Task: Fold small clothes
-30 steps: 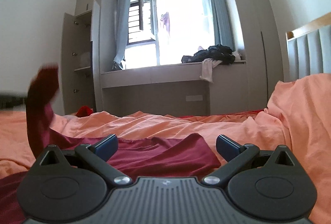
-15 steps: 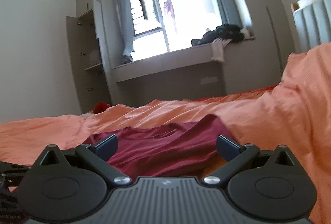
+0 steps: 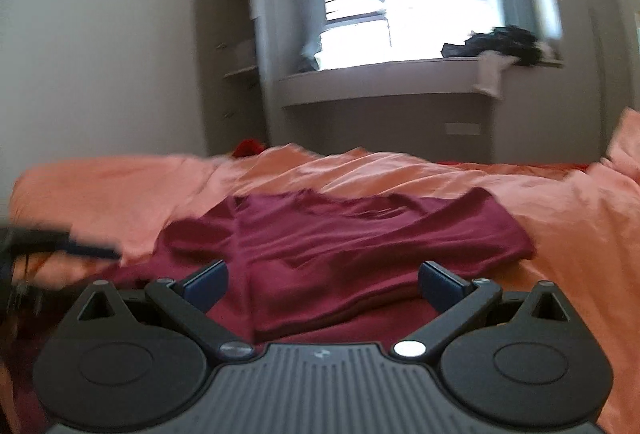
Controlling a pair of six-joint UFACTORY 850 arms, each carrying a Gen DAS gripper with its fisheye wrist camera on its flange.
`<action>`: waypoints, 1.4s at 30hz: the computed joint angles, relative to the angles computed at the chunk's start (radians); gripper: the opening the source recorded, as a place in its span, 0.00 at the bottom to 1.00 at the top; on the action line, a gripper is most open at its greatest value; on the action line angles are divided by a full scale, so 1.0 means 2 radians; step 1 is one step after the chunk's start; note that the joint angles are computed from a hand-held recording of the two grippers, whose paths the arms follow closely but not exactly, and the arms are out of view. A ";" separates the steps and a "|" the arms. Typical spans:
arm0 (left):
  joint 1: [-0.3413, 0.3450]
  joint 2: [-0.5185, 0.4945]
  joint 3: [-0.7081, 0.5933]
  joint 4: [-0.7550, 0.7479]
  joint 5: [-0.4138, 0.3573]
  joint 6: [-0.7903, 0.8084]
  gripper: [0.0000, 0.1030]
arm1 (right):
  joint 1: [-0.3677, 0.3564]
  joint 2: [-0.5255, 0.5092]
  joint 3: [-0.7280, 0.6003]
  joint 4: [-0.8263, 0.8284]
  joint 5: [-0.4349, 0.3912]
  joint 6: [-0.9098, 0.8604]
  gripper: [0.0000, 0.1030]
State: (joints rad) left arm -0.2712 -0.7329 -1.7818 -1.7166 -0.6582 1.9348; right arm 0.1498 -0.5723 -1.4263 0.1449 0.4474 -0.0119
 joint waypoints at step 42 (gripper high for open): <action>0.016 -0.080 -0.149 0.275 0.035 -0.383 0.92 | 0.038 0.022 0.017 0.103 0.010 -0.211 0.05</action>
